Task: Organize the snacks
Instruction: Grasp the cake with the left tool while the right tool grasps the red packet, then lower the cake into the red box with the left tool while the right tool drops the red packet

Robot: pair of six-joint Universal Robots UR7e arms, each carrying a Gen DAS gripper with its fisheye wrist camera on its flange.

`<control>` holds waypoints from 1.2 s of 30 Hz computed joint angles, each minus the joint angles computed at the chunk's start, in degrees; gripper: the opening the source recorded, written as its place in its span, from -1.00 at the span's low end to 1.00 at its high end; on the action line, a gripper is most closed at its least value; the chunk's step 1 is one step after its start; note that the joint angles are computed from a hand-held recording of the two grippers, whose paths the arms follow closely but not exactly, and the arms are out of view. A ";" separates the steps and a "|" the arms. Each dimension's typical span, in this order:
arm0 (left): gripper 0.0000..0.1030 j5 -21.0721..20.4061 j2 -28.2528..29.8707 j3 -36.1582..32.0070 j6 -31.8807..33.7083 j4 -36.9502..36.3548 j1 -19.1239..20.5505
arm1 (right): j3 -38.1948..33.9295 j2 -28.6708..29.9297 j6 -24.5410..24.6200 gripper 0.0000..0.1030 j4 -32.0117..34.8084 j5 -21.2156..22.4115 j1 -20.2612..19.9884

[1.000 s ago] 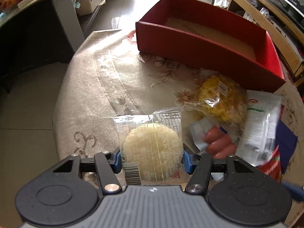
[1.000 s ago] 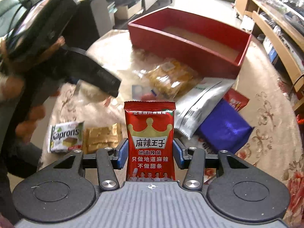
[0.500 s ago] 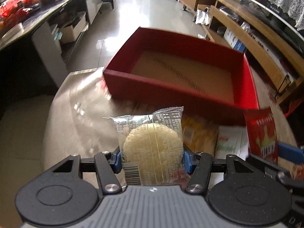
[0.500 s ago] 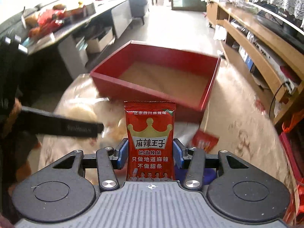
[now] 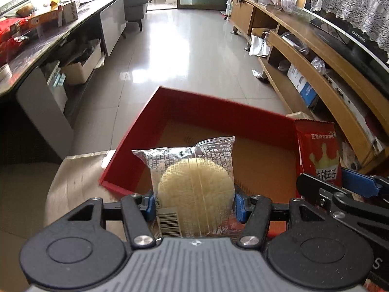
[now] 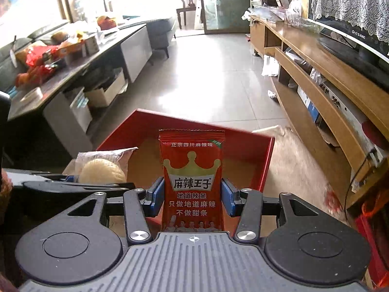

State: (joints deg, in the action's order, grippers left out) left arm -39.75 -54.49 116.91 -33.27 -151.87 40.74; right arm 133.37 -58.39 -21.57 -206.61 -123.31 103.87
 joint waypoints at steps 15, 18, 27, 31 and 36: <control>0.07 2.04 8.75 -6.47 5.02 -2.13 4.48 | -3.98 4.11 -0.22 0.08 -0.78 4.55 -6.70; 0.08 2.72 9.20 -6.53 3.99 -0.07 4.89 | -4.56 5.00 -0.25 0.08 0.30 4.01 -7.15; 0.08 3.52 7.91 -4.55 1.55 2.50 4.07 | -4.80 6.14 -0.81 0.08 1.87 1.68 -6.76; 0.08 3.59 6.97 -3.84 -0.89 5.41 3.40 | -4.73 6.14 -0.95 0.08 2.34 1.15 -6.56; 0.08 3.75 6.12 -2.85 -4.31 8.59 2.55 | -4.82 6.44 -1.56 0.09 3.08 -0.27 -5.99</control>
